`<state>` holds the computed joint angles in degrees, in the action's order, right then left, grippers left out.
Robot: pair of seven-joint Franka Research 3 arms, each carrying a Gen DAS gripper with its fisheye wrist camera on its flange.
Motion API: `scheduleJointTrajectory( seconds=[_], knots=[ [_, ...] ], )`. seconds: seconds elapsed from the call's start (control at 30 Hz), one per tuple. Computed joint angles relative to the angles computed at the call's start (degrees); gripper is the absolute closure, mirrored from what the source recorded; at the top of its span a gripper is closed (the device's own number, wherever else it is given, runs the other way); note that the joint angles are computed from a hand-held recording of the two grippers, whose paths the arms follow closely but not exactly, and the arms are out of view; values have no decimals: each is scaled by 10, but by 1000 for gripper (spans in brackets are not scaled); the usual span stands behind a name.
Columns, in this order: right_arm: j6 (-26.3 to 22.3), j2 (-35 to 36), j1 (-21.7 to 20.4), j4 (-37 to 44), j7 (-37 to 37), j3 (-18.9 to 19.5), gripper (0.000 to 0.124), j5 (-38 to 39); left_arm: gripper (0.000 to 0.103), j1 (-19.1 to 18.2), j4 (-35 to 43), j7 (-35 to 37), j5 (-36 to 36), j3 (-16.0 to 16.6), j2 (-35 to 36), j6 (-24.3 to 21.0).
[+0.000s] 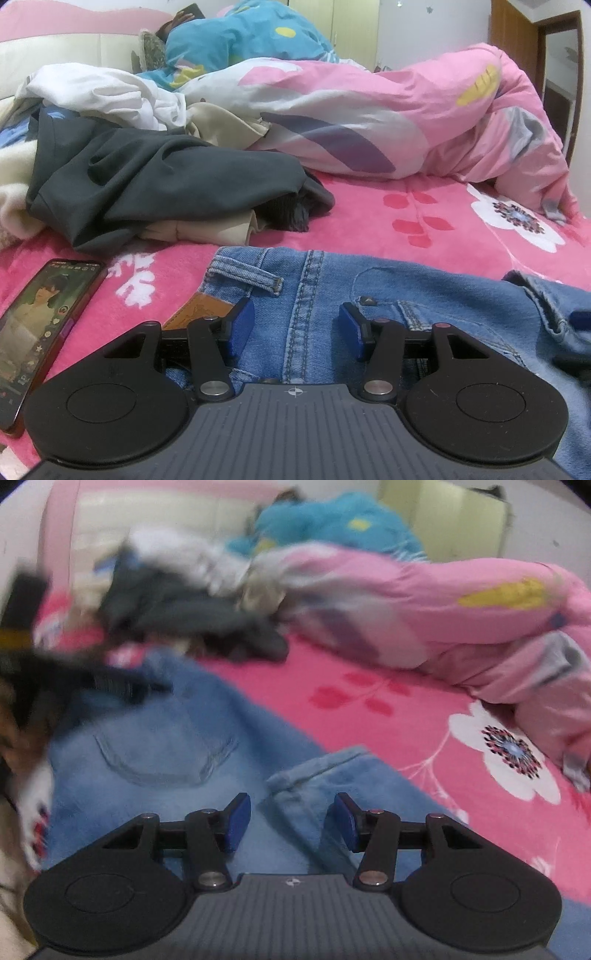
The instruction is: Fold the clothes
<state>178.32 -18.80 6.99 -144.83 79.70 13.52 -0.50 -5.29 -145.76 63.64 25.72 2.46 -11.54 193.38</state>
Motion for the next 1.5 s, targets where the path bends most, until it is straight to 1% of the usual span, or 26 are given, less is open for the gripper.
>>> scheduleJointTrajectory(
  seconds=[0.03, 0.07, 0.1, 0.13, 0.17, 0.2, 0.23, 0.33, 0.4, 0.47, 0.57, 0.63, 0.67, 0.77, 0.83, 0.9, 0.97, 1.07, 1.2, 1.27, 1.33, 1.4, 1.43, 1.47, 1.5],
  knots=[
    [2, 0, -29, 1, -3, 29, 86, 11, 51, -4, 0, -2, 2, 4, 0, 1],
    [4, 2, -41, 1, 13, 38, 93, -4, 51, -7, -1, -4, 4, 9, 0, 3],
    [6, -3, -39, -2, 19, 33, 110, -2, 51, -11, -1, -6, 8, 14, 0, 4],
    [17, -20, -56, -12, 28, 46, 121, 10, 51, -16, -1, -9, 12, 20, 1, 5],
    [40, -42, -94, -25, 72, 68, 121, -18, 51, -18, -1, -11, 15, 23, 1, 5],
    [62, -66, -140, -37, 98, 103, 121, -21, 51, -18, 0, -11, 17, 22, 1, 4],
    [80, -96, -171, -51, 114, 117, 121, -13, 51, -16, 1, -11, 18, 20, 1, 2],
    [112, -198, -225, -94, 131, 97, 121, 46, 51, 6, 1, -4, 9, -5, -1, -1],
    [118, -262, -275, -118, 131, 80, 121, 78, 51, 20, -1, 3, 0, -22, -1, 0],
    [116, -315, -330, -138, 132, 49, 121, 112, 51, 31, -3, 8, -9, -34, -2, 1],
    [111, -347, -395, -159, 127, -4, 121, 147, 51, 50, -3, 17, -25, -57, -3, -1],
    [107, -345, -457, -171, 125, -12, 120, 163, 51, 65, -4, 25, -38, -75, -3, -2],
    [101, -340, -476, -177, 125, -20, 120, 171, 51, 70, -4, 28, -43, -81, -3, -2],
    [83, -317, -498, -191, 128, -61, 121, 189, 51, 84, -4, 40, -56, -100, -5, -6],
    [85, -308, -493, -199, 123, -91, 121, 193, 51, 96, -3, 48, -65, -115, -6, -11],
    [97, -307, -487, -203, 113, -104, 121, 195, 51, 105, -2, 56, -70, -125, -7, -14],
    [110, -304, -480, -201, 101, -106, 121, 196, 51, 110, -1, 61, -74, -131, -7, -16],
    [108, -304, -478, -194, 83, -103, 121, 200, 51, 113, -1, 66, -79, -136, -8, -18],
    [63, -276, -526, -174, 65, -78, 120, 185, 51, 113, -1, 70, -82, -137, -8, -17],
    [37, -264, -558, -164, 66, -56, 116, 167, 51, 104, -2, 71, -81, -127, -7, -17],
    [41, -265, -583, -165, 88, -41, 88, 158, 51, 94, -1, 71, -79, -116, -7, -18],
    [56, -284, -597, -175, 125, -37, 83, 169, 51, 93, 0, 71, -79, -115, -7, -19],
    [64, -296, -603, -180, 145, -37, 82, 180, 51, 93, 0, 71, -79, -115, -7, -20],
    [71, -311, -603, -187, 161, -39, 82, 189, 51, 92, 0, 71, -79, -115, -7, -21],
    [78, -332, -593, -195, 172, -44, 81, 198, 51, 92, 0, 71, -79, -115, -7, -22]
  ],
)
